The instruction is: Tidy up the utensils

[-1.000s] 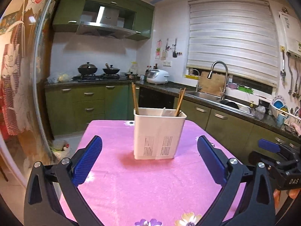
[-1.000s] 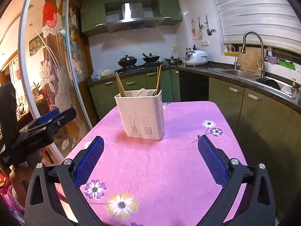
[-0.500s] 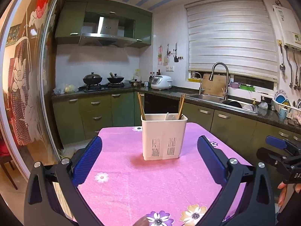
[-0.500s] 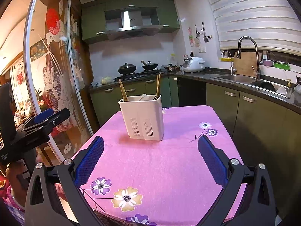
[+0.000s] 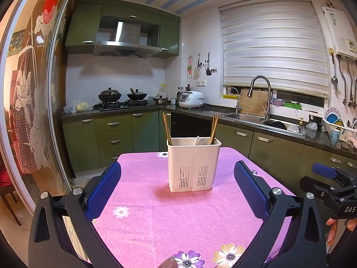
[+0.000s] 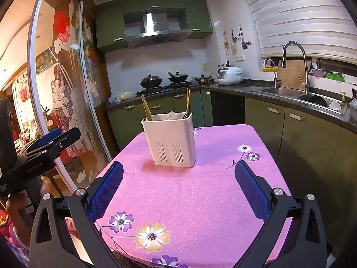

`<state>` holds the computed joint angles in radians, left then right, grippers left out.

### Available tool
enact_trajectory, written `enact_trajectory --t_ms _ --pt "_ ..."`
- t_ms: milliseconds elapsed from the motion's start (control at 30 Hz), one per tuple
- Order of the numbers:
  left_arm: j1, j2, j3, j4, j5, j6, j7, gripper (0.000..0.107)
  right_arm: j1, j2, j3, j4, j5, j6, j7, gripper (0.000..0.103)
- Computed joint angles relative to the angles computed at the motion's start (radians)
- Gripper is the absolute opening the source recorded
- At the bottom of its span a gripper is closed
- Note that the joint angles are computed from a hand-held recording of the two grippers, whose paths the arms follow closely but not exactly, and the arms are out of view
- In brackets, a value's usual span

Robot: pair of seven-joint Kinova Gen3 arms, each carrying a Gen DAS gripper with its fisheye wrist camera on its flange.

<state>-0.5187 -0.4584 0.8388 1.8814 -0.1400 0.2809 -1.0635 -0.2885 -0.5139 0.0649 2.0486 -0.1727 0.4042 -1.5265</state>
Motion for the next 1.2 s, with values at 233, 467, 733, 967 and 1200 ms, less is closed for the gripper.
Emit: enact_trajectory --t_ms 233,467,733,967,1200 --pt "-0.011 -0.001 0.003 0.000 0.001 -0.003 -0.001 0.096 0.003 0.004 -0.006 -0.003 0.002 0.001 -0.006 0.099" --pt "-0.005 0.013 -0.001 -0.004 0.000 -0.001 0.002 0.096 0.008 0.007 -0.013 -0.003 0.006 -0.003 -0.012 0.099" --pt "-0.024 0.016 0.014 -0.010 -0.007 0.008 0.012 0.096 0.015 0.010 -0.021 -0.003 0.012 -0.004 -0.020 0.099" --pt "-0.015 0.039 0.010 -0.021 -0.016 0.024 0.027 0.096 0.021 0.015 -0.030 0.000 0.016 -0.007 -0.027 0.099" --pt "-0.070 0.028 0.057 -0.035 -0.038 0.053 0.060 0.096 0.035 0.021 -0.050 0.004 0.025 -0.009 -0.044 0.099"
